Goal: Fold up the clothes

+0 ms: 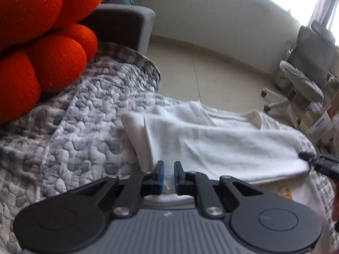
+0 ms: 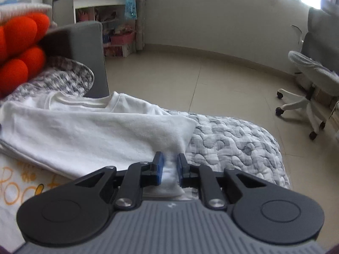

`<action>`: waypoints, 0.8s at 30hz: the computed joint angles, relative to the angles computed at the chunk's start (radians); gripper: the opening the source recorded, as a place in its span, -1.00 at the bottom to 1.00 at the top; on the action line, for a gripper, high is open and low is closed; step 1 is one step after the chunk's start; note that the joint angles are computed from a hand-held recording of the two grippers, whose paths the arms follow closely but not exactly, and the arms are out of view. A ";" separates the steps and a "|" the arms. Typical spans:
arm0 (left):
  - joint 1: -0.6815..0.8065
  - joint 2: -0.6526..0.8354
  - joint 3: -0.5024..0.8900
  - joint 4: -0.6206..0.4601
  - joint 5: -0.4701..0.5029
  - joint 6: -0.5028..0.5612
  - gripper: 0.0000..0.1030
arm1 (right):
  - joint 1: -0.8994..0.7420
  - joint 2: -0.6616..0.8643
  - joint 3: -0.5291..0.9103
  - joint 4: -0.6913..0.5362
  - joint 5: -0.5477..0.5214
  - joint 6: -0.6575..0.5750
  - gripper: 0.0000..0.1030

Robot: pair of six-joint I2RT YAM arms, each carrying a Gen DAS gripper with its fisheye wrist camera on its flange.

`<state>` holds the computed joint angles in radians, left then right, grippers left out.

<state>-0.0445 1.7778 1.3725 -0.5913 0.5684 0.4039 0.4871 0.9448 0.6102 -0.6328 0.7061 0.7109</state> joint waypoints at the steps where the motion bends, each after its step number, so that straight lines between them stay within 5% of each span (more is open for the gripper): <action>1: 0.001 -0.005 0.000 -0.001 0.000 0.003 -0.80 | 0.026 -0.007 0.015 -0.034 0.021 0.013 -0.68; 10: 0.029 -0.002 0.017 -0.011 0.043 -0.017 -0.79 | 0.105 -0.033 0.011 -0.120 0.030 0.124 -0.58; 15: 0.094 -0.015 -0.004 0.024 0.176 -0.032 -0.75 | 0.236 0.026 0.096 -0.261 0.097 0.282 -0.61; 20: 0.052 -0.035 -0.081 0.076 0.076 0.032 -0.78 | 0.293 0.185 0.128 -0.323 0.081 0.389 -0.61; 24: 0.072 -0.077 -0.079 0.060 0.115 0.020 -0.77 | 0.304 0.172 0.173 -0.365 0.076 0.474 -0.59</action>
